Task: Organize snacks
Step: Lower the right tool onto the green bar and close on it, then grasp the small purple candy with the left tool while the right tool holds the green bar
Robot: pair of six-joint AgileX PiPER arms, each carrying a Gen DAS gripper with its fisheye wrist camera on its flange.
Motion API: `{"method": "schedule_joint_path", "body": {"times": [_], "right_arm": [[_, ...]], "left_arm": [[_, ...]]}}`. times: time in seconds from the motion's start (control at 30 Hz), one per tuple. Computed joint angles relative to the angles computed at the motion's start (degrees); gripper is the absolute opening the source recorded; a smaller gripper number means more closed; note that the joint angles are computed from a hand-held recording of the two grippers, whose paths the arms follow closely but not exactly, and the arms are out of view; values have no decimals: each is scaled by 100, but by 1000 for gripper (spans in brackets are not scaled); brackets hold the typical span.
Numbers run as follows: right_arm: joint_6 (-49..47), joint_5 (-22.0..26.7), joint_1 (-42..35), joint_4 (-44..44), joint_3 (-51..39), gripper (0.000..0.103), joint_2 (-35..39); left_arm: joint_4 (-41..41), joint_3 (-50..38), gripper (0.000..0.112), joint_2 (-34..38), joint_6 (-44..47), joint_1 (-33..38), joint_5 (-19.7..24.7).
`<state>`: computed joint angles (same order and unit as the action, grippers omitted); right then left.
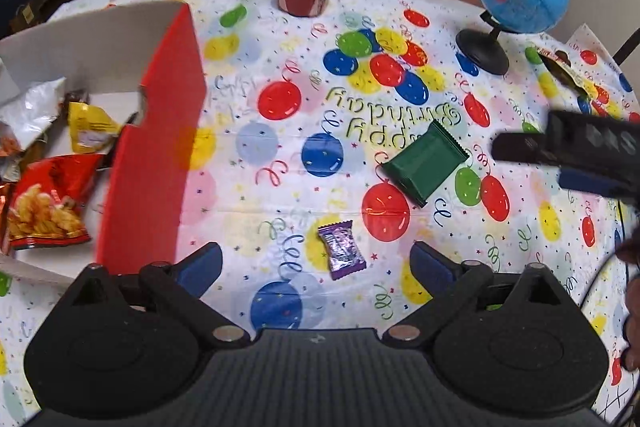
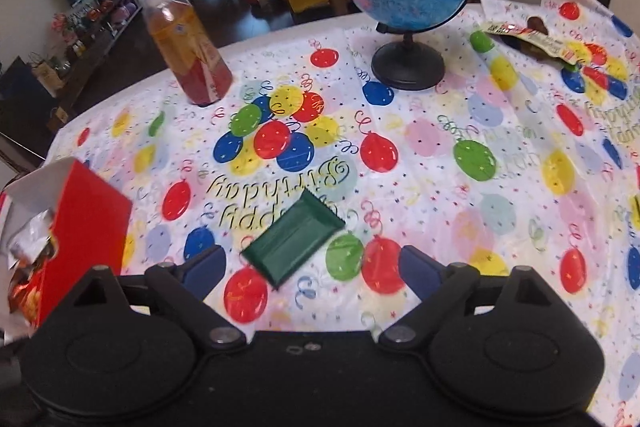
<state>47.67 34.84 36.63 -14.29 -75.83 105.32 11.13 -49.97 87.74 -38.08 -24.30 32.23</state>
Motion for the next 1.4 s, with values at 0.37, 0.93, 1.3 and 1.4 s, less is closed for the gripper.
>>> {"method": "schedule_joint_path", "body": {"times": [0.37, 0.93, 1.3, 1.4], "right_arm": [[-206, 936, -252, 452, -1963, 83, 1804], [-196, 2187, 72, 151, -3786, 82, 3072], [-642, 1832, 77, 174, -2796, 80, 2514], [-705, 1617, 36, 177, -2324, 78, 2237]], "left_arm": [[-519, -253, 87, 555, 573, 179, -98], [-778, -413, 75, 894, 828, 338, -137], [-824, -548, 66, 1177, 893, 228, -161], [-840, -574, 60, 1256, 869, 210, -139]]}}
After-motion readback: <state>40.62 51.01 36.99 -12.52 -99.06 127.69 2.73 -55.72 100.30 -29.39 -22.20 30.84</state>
